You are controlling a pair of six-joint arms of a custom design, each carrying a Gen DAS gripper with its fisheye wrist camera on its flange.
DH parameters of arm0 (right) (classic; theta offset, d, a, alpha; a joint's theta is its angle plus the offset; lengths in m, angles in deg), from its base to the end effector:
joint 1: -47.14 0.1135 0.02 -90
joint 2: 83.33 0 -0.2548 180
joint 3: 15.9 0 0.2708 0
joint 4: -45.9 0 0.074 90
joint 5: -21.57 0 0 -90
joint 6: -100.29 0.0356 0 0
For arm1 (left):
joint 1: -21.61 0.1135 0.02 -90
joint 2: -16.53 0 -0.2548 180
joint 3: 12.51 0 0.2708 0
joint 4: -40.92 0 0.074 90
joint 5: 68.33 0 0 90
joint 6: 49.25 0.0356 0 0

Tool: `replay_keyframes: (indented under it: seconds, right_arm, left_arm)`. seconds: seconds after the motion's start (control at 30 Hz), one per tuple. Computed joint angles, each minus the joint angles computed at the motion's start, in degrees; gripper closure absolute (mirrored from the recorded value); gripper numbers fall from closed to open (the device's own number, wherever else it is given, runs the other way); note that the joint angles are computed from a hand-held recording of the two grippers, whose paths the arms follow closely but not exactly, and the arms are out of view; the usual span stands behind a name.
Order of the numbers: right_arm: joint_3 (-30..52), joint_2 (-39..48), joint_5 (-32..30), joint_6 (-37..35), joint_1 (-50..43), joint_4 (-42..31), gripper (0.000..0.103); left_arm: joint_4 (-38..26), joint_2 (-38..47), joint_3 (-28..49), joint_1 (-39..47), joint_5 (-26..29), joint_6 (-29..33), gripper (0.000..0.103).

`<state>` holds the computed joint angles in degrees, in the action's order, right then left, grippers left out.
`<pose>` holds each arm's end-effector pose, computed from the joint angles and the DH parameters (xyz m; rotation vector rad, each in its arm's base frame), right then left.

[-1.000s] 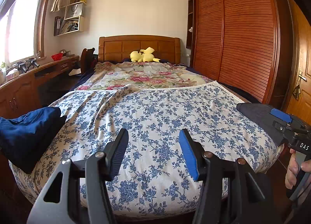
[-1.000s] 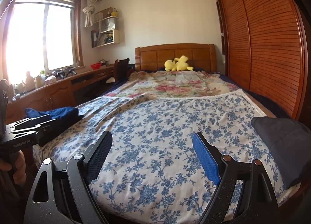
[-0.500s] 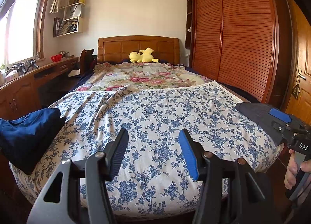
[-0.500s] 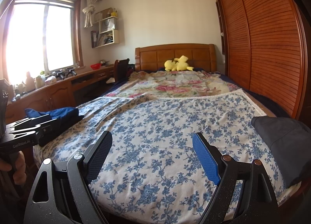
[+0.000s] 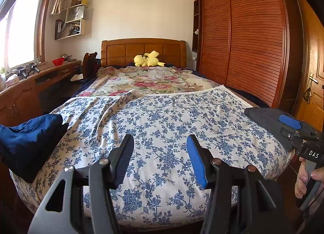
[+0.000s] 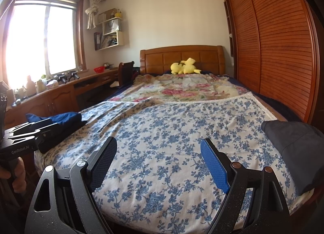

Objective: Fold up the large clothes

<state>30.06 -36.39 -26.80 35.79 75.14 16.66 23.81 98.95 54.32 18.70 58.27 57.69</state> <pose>0.1910 0.0748 0.2444 0.3765 1.9232 -0.1546 0.3320 -0.0381 0.2379 0.7104 1.9343 -0.5303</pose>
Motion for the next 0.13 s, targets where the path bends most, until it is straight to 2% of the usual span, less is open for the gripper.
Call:
replay_keyframes:
  seconds: [0.13]
  right_arm:
    - [-0.05,-0.03,0.04,0.02,0.01,0.06,0.017]
  left_arm:
    - [0.03,-0.02,-0.04,-0.01,-0.03,0.00,0.049]
